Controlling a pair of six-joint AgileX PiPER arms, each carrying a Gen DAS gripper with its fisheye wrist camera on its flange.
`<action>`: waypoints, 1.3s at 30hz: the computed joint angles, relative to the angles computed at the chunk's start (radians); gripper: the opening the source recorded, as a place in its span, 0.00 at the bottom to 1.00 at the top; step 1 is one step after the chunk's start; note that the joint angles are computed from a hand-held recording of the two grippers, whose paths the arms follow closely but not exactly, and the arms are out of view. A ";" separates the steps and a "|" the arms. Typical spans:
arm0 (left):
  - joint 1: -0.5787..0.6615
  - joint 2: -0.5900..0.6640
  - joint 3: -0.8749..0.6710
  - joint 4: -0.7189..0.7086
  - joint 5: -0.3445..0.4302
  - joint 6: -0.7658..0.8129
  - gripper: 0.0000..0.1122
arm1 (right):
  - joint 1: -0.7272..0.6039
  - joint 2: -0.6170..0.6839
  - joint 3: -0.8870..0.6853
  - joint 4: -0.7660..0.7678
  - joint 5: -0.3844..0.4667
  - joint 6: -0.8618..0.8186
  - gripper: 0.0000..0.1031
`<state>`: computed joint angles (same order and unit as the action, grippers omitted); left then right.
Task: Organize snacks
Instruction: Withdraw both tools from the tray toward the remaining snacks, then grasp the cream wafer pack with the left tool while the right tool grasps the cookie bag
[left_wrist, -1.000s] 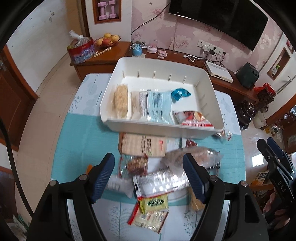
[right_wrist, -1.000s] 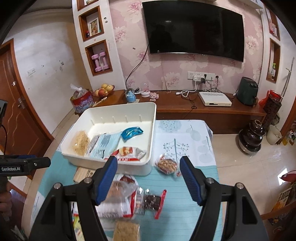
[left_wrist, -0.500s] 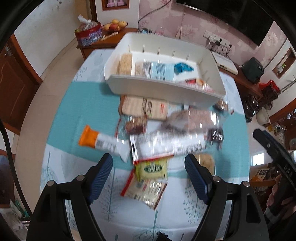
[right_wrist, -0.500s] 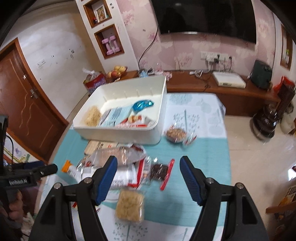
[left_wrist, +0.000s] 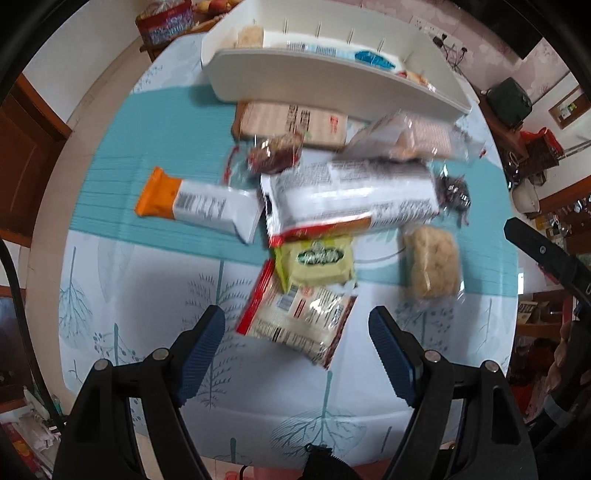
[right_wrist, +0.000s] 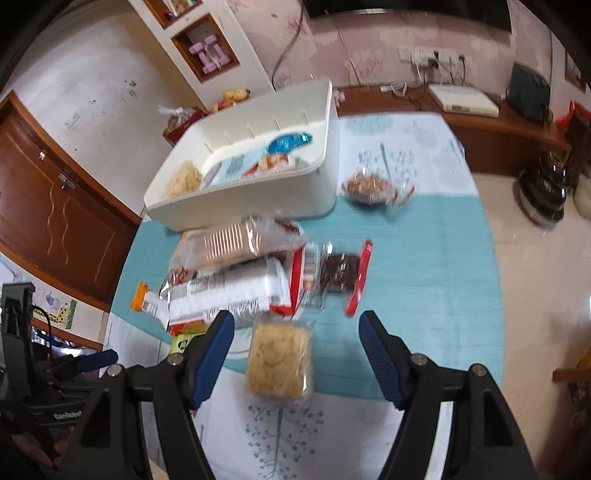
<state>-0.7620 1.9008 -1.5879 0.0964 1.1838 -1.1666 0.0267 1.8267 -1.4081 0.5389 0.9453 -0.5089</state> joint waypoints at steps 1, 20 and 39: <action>0.000 -0.001 0.013 -0.009 -0.009 0.008 0.71 | 0.007 0.005 0.001 -0.016 0.006 0.027 0.68; 0.057 0.097 0.113 -0.246 -0.122 0.280 0.71 | 0.081 0.158 -0.096 -0.107 0.152 0.414 0.68; 0.146 0.201 0.000 -0.303 -0.065 0.454 0.70 | 0.160 0.244 -0.183 -0.236 0.194 0.625 0.68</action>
<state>-0.6155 2.1015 -1.5878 -0.2067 1.1192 -0.7124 0.1870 2.0702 -1.5909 0.3030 1.1390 0.1166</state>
